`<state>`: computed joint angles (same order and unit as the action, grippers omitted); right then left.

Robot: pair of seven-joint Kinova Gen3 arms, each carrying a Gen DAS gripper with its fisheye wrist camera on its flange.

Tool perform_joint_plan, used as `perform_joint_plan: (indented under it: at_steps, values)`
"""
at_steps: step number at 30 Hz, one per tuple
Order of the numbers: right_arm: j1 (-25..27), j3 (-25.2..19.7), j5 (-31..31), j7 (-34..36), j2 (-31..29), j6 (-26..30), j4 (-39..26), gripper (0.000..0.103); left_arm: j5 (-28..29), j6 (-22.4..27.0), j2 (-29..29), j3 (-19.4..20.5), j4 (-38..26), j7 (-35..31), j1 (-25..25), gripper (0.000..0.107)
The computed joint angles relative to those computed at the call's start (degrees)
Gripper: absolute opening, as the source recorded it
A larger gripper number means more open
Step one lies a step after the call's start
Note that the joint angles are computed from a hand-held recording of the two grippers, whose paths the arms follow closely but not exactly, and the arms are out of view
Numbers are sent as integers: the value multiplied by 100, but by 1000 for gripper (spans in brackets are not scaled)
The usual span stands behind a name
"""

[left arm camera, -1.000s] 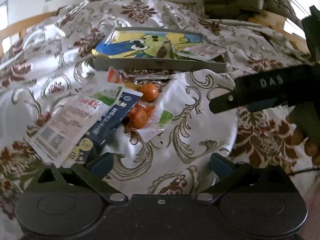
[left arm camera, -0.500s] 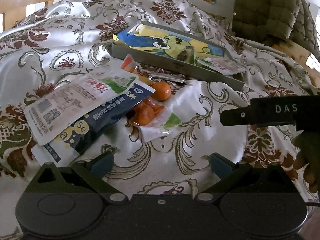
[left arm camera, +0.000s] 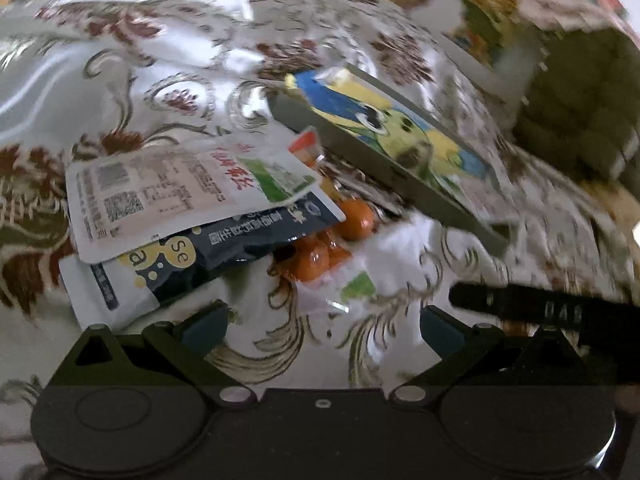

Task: Organize snacks
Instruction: 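Move the left tool to the orange-wrapped candy while the right approaches the orange ball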

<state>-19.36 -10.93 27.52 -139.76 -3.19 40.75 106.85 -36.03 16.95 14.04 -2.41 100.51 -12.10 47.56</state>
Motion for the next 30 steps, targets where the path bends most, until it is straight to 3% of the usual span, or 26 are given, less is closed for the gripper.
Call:
perform_joint_plan:
  at_steps: [3, 10, 16, 20, 30]
  values:
    - [34, 37, -14, 35, 6, -159, 47, 103, 137, 176, 151, 110, -250, 24, -76, 102]
    - [10, 18, 337, 198, 79, -385, 93, 103, 169, 92, 250, -181, -319, 412, 98, 102]
    - [-88, -71, 1196, -134, 104, -425, 201, 103, 173, -122, 230, -322, -208, 415, 135, 101]
    - [-132, -40, 1445, -350, 153, -428, 214, 102, 241, 118, 276, -195, -352, 135, 78, 98]
    - [71, 171, 999, -45, 132, -1272, 371, 93, -342, 48, 280, -645, -273, 947, 496, 87]
